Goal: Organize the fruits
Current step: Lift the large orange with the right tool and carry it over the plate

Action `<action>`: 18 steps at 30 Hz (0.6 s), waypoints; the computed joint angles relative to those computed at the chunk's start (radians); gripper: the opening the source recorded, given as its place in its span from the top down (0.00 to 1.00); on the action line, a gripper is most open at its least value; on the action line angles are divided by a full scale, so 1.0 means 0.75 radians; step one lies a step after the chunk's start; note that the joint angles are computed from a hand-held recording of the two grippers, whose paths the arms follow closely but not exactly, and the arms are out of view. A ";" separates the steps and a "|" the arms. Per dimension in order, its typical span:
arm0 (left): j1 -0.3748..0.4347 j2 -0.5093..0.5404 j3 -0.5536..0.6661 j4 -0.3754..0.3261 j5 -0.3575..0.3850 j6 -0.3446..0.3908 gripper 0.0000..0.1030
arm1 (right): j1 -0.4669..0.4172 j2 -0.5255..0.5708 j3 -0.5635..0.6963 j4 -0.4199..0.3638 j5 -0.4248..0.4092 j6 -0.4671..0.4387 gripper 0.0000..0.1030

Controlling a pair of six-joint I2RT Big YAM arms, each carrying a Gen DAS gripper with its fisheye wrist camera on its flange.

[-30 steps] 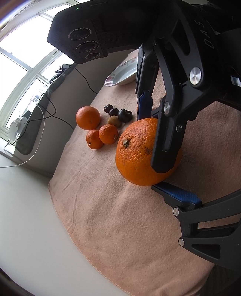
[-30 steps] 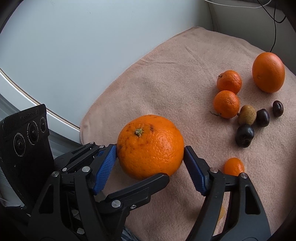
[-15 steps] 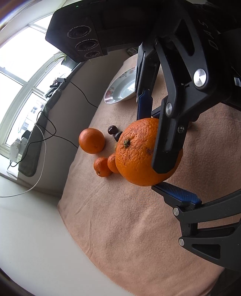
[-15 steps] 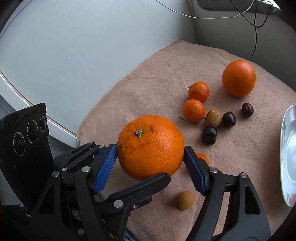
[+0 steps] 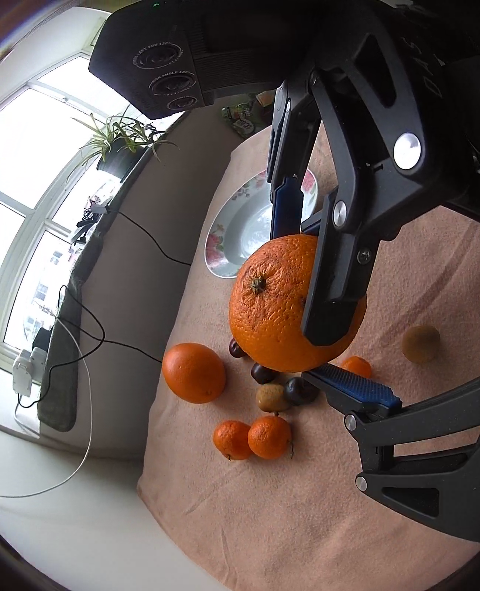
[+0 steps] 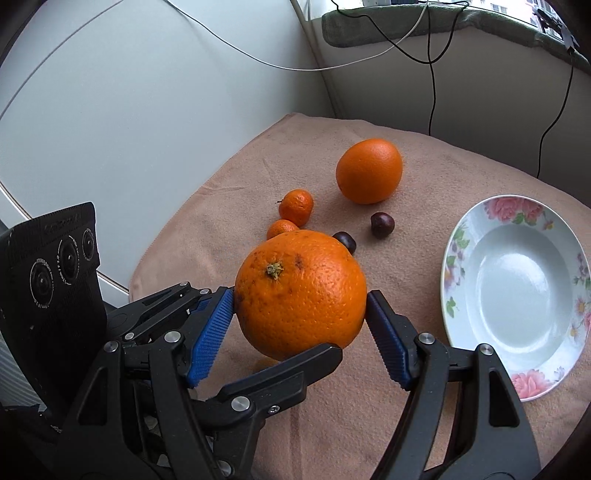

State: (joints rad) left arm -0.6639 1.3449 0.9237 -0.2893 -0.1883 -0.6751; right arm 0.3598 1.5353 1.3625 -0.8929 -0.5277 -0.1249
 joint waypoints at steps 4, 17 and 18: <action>-0.007 0.066 0.075 -0.006 0.020 0.036 0.32 | -0.054 0.001 0.002 0.006 -0.008 0.003 0.26; -0.004 0.278 0.324 -0.060 0.100 0.130 0.32 | -0.190 0.063 0.061 0.017 -0.010 0.005 0.26; -0.003 0.296 0.346 -0.067 0.106 0.136 0.32 | -0.200 0.070 0.068 0.018 -0.011 0.008 0.26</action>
